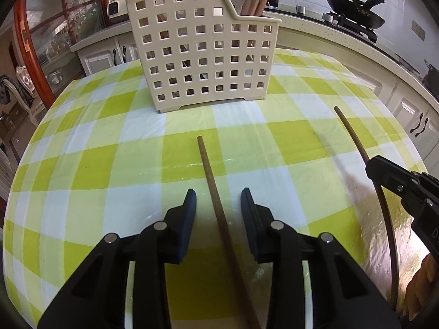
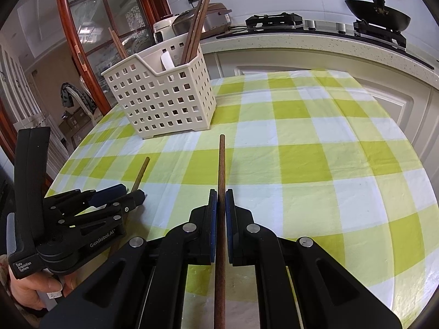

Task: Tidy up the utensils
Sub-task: 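Grasp the last brown chopstick with the left tool while the right tool holds its own, then lift both held chopsticks upright and carry them over the white basket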

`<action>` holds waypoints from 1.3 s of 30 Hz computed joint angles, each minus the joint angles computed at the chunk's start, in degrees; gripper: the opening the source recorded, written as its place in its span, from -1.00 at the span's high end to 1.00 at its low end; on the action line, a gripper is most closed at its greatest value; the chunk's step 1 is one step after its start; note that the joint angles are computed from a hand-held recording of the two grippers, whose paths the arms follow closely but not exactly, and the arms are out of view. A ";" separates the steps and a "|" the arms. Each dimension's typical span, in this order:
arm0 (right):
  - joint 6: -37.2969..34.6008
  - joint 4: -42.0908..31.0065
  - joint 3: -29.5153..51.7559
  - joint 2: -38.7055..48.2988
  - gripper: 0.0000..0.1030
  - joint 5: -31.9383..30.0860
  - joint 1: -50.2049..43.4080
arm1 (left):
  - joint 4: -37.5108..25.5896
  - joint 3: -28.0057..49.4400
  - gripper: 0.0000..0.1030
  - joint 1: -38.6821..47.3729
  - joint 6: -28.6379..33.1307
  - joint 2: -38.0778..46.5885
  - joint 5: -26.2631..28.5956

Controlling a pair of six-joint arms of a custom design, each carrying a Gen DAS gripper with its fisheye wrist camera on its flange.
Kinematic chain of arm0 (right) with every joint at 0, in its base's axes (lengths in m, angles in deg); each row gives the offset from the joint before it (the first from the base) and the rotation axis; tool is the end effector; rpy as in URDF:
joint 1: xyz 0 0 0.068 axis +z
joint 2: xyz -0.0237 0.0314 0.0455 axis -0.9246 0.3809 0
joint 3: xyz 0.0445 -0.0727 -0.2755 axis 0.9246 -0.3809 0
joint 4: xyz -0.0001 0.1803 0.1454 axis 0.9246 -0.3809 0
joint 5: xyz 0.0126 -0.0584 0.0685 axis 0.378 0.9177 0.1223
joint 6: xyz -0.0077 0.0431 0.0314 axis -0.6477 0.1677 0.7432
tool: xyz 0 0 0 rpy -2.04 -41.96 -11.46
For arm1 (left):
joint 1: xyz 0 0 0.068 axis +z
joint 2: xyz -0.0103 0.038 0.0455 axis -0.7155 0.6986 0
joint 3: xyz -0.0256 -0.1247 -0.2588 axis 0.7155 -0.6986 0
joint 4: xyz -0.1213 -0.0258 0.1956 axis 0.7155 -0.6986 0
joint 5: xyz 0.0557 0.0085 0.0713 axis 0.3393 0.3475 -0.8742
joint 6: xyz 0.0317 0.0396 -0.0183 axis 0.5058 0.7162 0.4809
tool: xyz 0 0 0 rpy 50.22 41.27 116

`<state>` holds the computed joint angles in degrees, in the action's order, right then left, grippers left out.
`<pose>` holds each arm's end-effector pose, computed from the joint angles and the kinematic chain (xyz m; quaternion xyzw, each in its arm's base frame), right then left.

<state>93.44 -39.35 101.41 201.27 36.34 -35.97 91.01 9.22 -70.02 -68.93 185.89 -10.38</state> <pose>0.3071 0.1928 0.0894 -0.1404 0.9026 0.2020 0.3533 0.3023 -0.1244 0.0807 -0.0374 0.9460 0.0251 0.3211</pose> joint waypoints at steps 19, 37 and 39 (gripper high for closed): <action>-0.13 0.52 -1.41 -3.88 0.88 2.64 2.70 | 9.17 -10.29 0.88 0.44 1.85 -9.72 2.37; -2.01 3.21 -5.55 -13.80 0.88 5.99 6.61 | 11.40 -21.45 0.88 -5.82 2.50 -30.32 -7.15; -2.31 3.36 -5.86 -14.78 0.88 6.45 7.02 | 10.80 -22.00 0.88 -6.24 2.33 -32.33 -7.91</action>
<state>91.13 -35.99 95.55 186.48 42.79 -28.95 101.81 -12.78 -76.26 -66.59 153.56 -18.29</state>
